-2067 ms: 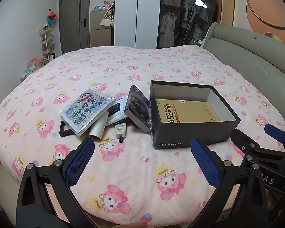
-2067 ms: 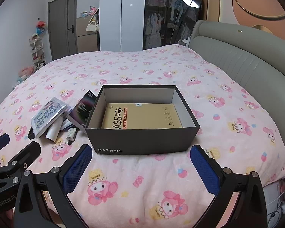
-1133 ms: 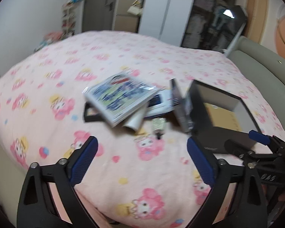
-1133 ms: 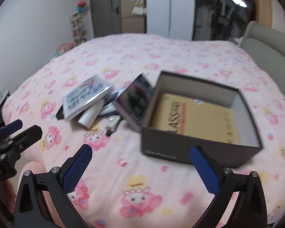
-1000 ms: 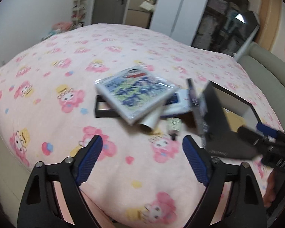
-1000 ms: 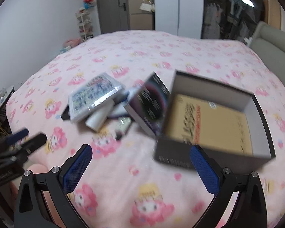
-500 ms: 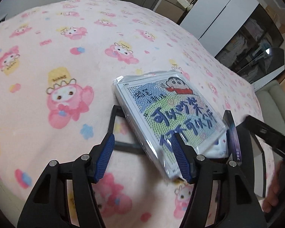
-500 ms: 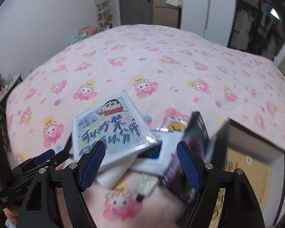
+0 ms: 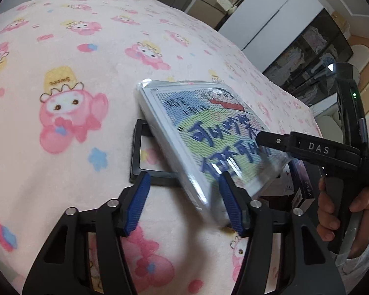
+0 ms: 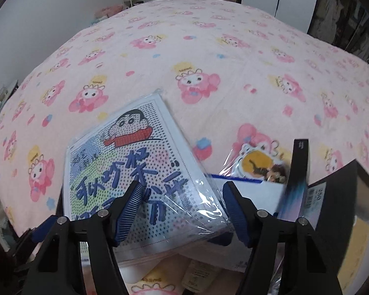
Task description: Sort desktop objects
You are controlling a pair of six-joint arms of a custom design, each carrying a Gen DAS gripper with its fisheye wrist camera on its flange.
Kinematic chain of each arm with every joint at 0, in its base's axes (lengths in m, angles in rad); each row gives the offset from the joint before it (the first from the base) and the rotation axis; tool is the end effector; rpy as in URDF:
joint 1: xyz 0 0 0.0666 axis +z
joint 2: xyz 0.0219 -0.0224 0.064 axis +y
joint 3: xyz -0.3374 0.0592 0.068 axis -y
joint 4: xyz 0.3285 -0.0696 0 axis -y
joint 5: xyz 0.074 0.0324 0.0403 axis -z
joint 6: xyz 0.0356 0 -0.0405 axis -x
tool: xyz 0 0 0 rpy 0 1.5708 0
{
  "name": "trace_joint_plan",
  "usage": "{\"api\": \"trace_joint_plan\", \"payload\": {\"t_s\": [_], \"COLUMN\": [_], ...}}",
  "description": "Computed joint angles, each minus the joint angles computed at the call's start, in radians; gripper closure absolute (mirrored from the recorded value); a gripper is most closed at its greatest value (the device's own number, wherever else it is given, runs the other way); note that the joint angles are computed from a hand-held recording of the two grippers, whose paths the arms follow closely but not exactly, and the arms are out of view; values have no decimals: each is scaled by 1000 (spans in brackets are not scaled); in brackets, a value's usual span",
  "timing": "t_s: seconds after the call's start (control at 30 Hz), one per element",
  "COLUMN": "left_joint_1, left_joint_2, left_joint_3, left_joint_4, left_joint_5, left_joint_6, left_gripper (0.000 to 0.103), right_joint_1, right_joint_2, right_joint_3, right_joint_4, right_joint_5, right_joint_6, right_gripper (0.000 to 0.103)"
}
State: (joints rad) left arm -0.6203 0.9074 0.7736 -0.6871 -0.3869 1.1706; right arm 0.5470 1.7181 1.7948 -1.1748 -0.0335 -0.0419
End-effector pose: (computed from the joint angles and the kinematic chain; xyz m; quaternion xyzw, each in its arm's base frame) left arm 0.2240 -0.1440 0.3161 -0.3159 0.8597 -0.1687 0.3643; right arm 0.4402 0.2690 0.3819 -0.2467 0.9402 0.0835 0.2193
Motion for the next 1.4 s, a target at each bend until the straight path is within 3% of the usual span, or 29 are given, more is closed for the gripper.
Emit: {"api": "trace_joint_plan", "payload": {"t_s": [0.07,0.17,0.27,0.47,0.57,0.63,0.77,0.97,1.13,1.23,1.4], "left_joint_1": [-3,-11,13,83,100,84,69,49,-68,-188,-306], "left_joint_2": [-5,-13,-70,-155,-143,-107,-67,-94,-90,-45,2], "left_joint_3": [-4,2,-35,-96,-109,-91,-77,-99,-85,-42,-25], "left_joint_4": [-1,-55,-38,-7,10,-10,-25,-20,-49,-136,-138], "left_joint_5": [-5,-58,-34,38,62,37,20,32,-4,-94,-73], "left_joint_6": [-4,28,43,49,51,37,27,59,125,228,266], "left_gripper": [67,67,67,65,65,65,64,64,63,63,63], "right_joint_1": [4,20,51,44,45,33,3,46,25,-3,-45], "right_joint_2": [-26,-68,-129,-206,-228,-215,-169,-225,-360,-444,-594], "right_joint_3": [-28,-70,-130,-188,-229,-232,-225,-308,-424,-513,-674], "right_joint_4": [-2,-14,-23,-97,-48,-12,20,72,84,69,53], "right_joint_5": [-27,-44,-35,-152,-79,-52,-190,-151,-171,-200,-213], "right_joint_6": [-3,18,47,62,45,11,-42,-37,-62,-80,-121], "right_gripper": [54,59,59,59,59,59,59,65,66,66,66]}}
